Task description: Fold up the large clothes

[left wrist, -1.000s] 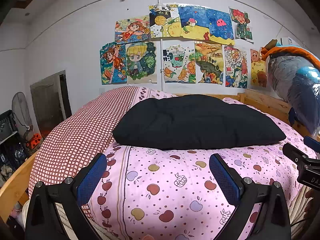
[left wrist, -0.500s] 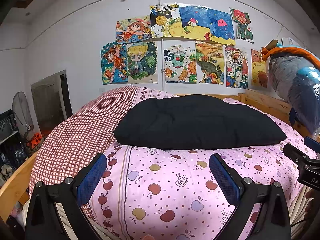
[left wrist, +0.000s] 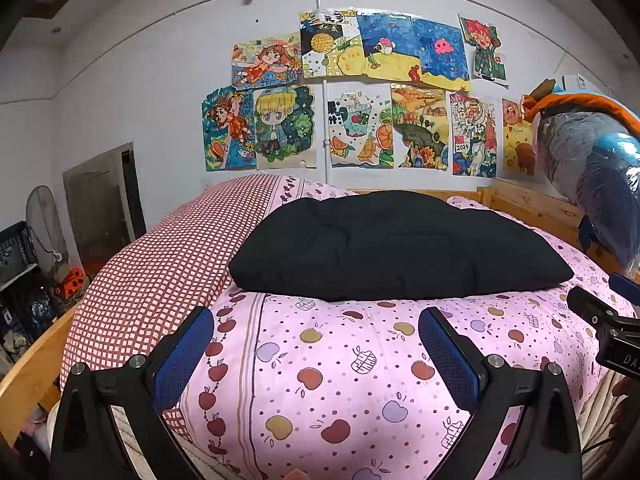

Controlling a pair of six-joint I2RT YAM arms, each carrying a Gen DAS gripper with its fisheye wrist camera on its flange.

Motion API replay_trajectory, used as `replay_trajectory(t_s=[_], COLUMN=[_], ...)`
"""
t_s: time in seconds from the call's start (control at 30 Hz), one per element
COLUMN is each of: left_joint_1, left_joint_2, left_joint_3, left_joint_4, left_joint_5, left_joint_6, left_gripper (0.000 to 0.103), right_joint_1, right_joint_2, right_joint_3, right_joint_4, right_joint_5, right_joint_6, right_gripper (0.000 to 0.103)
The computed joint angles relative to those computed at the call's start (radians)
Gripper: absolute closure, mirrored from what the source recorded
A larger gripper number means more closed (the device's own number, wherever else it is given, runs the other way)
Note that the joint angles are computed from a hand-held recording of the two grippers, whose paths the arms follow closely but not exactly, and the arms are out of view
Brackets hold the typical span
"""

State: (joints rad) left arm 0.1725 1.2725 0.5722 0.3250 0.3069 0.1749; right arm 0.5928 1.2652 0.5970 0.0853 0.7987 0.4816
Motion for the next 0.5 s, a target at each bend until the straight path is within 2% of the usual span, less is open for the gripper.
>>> replay_trajectory(t_s=[0.5], left_joint_1=[0.017], left_joint_2=[0.009], left_joint_3=[0.016], left_joint_4=[-0.009], left_joint_5=[0.013], left_joint_6=[0.006], left_gripper=[0.0], right_joint_1=[0.001], right_joint_2=[0.0], right_joint_3=[0.001], right_joint_4=[-0.002], right_joint_5=[0.001], right_joint_6=[0.003], right_gripper=[0.002])
